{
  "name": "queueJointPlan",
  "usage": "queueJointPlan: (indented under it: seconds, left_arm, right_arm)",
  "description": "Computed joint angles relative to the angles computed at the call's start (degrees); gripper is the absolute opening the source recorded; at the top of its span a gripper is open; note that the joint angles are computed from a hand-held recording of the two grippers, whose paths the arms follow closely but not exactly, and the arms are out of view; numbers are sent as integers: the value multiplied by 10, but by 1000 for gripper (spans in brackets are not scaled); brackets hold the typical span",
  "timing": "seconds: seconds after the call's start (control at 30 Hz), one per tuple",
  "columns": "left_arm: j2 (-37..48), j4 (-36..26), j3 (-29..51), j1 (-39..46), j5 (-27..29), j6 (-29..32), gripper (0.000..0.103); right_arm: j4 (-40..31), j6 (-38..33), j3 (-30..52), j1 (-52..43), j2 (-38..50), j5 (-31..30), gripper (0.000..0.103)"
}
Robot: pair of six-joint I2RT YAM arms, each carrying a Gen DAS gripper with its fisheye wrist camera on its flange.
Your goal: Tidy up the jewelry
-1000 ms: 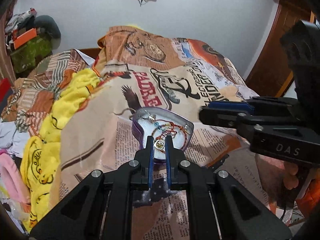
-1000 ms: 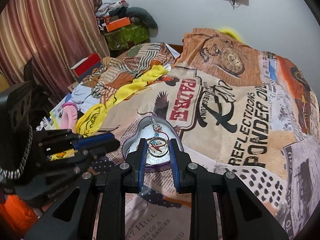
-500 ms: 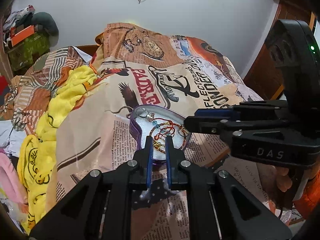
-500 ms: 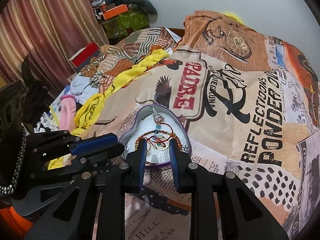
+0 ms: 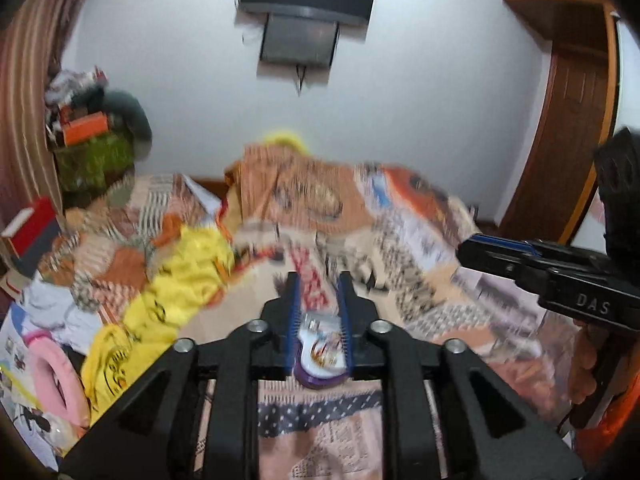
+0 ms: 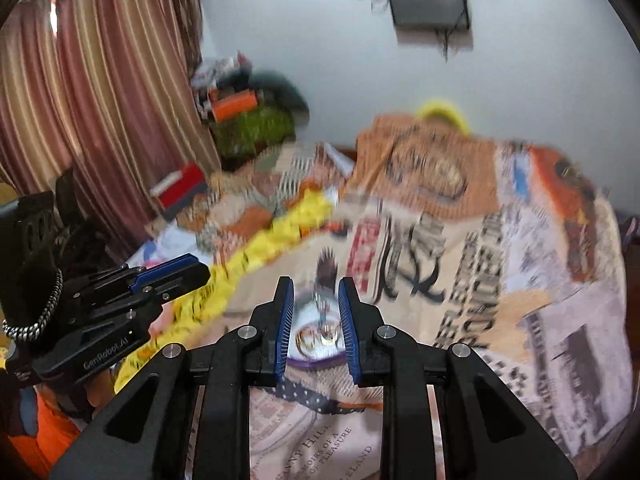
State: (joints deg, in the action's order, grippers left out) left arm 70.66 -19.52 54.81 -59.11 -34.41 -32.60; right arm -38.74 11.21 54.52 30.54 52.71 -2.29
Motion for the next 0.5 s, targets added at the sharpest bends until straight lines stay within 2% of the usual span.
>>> queueJointPlan:
  seconds: [0.03,0.1,0.17,0.2,0.23,0.27,0.3,0.33,0.37,0.4,0.43,0.47,0.5]
  left_arm:
    - [-13,-6,7,-24,-38,-1,30]
    - [-31,-16,20,-67,-100,2,32]
    - [-39,-29,37,-112,-166,6,33]
    - [-39,-37,47,-142,-210,9,38]
    - [-39,-41,53,-163,-241,11,45]
    - [-36,-42,61,-189,-281,15,49]
    - [-34,-45,68,-212,-314,18,58]
    - [-30,-50,77,-239,-348,17,69]
    - [-28,-60,83,-258,-370,11,76]
    - [-25,-69,89,-273,-387,3,89]
    - [-21,-83,96,-288,-405,-12,99]
    - [-12,-113,110,-308,-434,-42,101]
    - [-4,-141,121,-320,-450,-67,103]
  right_arm:
    - [-4,4,5,12,-20,18,21]
    - [-13,12,19,46,-57,64,21]
    - [-25,26,34,117,-98,154,21]
    - [-30,32,40,151,-109,195,21]
    - [-36,41,47,201,-121,254,26]
    - [-40,47,52,236,-129,296,39]
    - [-47,60,57,291,-139,360,47]
    - [-54,77,60,354,-146,433,61]
    - [-57,89,61,400,-150,490,73]
    - [-71,112,66,470,-151,575,78]
    - [-84,131,70,515,-148,635,86]
    - [-117,167,78,575,-139,712,90]
    - [-159,215,89,606,-124,760,94]
